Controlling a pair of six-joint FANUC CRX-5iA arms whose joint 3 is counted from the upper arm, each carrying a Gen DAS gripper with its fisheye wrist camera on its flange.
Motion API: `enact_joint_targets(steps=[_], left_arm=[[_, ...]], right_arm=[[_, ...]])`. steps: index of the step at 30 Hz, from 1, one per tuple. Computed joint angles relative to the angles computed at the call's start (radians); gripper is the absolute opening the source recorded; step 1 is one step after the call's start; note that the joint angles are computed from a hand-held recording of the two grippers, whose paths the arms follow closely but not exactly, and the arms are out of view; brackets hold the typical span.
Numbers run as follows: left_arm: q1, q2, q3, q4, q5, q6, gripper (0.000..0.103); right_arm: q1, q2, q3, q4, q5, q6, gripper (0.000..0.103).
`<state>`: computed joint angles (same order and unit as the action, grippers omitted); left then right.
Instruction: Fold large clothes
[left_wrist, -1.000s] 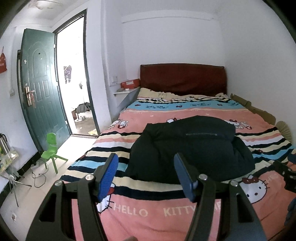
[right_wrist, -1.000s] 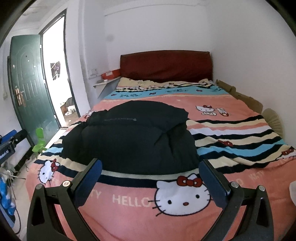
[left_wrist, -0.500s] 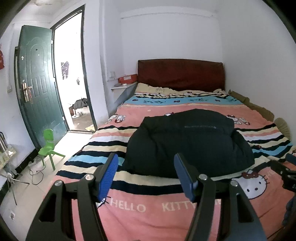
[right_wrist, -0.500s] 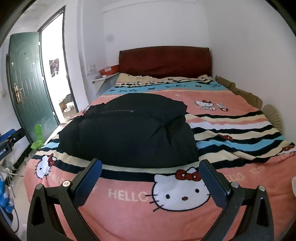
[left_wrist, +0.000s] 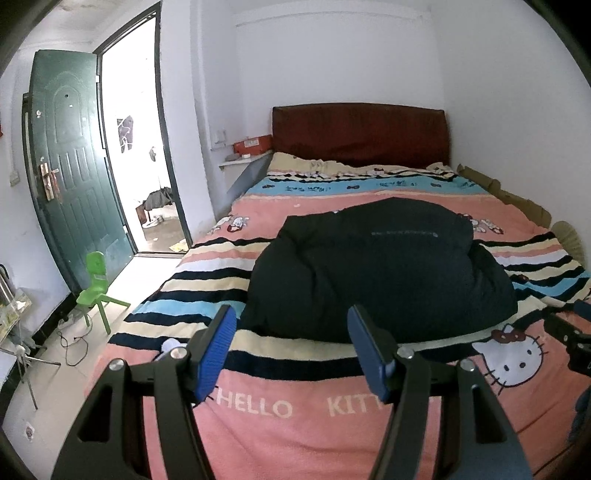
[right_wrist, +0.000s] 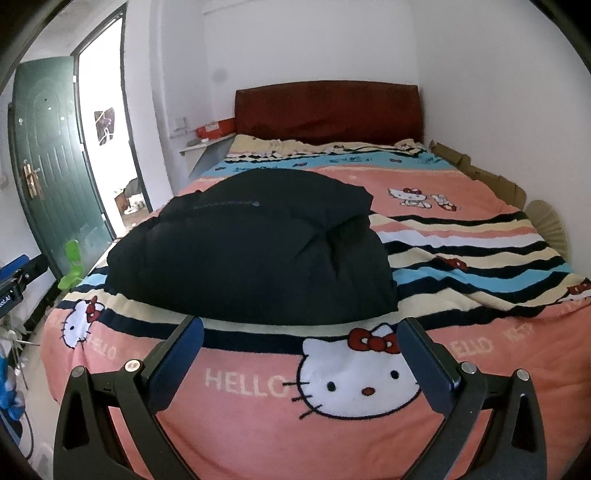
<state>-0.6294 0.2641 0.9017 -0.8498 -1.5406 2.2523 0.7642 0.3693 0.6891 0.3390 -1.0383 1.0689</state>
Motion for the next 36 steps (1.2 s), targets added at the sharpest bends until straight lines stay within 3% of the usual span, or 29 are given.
enact_joint_targets(steps=[21,36], left_arm=[[0.062,-0.001,-0.054,0.094,0.032,0.002,0.061],[0.07,0.002,-0.065,0.119,0.048,0.011,0.061]], right_arm=[[-0.013,0.053,0.05,-0.023,-0.051,0.024,0.102],[-0.021,0.04,0.025,0.007,-0.035,0.007,0.102]])
